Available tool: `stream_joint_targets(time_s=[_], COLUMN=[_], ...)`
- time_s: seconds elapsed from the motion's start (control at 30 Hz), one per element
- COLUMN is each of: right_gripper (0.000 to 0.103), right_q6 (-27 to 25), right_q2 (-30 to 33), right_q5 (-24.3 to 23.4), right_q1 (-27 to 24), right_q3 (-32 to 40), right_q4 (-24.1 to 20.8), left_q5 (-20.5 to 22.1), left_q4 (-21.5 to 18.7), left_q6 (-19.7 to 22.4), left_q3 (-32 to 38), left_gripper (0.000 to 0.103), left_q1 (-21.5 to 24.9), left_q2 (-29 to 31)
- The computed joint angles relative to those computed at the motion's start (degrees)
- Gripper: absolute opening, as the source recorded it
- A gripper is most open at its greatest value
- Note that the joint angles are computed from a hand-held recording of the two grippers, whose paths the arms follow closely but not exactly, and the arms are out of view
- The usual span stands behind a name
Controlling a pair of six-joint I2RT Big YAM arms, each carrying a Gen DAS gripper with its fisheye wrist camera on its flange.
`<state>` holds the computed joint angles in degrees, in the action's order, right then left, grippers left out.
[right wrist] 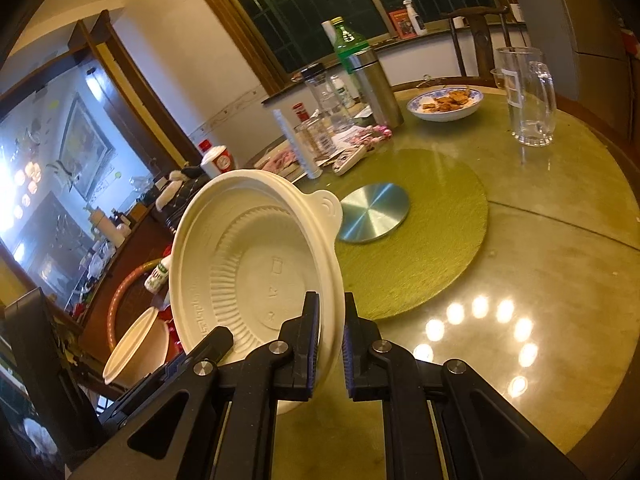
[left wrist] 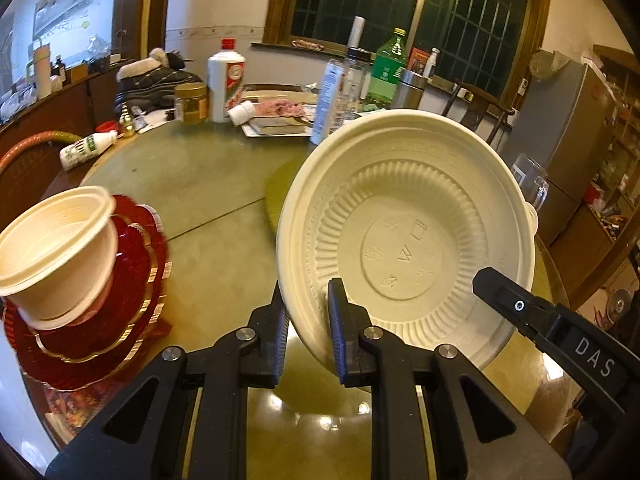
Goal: Organize plates and bowls
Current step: 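Carry the second beige bowl over the red plate stack with both tools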
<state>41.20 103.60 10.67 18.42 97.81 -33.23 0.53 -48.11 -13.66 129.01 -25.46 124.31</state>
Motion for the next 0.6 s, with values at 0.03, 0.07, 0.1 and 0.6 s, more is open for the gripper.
stream_joint_targets(time_s=[0.03, 0.07, 0.1, 0.6], right_gripper=[0.01, 0.01, 0.01, 0.01], right_q6=[-0.2, -0.39, -0.68, -5.46], right_q2=[0.47, 0.87, 1.33, 8.81], right_q5=[0.05, 0.14, 0.23, -0.36], right_q1=[0.42, 0.82, 1.28, 6.81], right_q3=[0.78, 1.54, 2.44, 17.4], right_q4=[-0.42, -0.79, -1.21, -6.35], left_q5=[0.16, 0.25, 0.27, 0.13], left_q4=[0.51, 0.88, 1.24, 5.66], left_q6=[-0.19, -0.35, -0.46, -2.43], left_q3=[-1.22, -2.02, -2.75, -10.75], left_gripper=[0.017, 0.017, 0.017, 0.017], left_q1=[0.5, 0.94, 1.35, 7.15], left_q2=[-0.79, -1.34, -1.85, -8.63])
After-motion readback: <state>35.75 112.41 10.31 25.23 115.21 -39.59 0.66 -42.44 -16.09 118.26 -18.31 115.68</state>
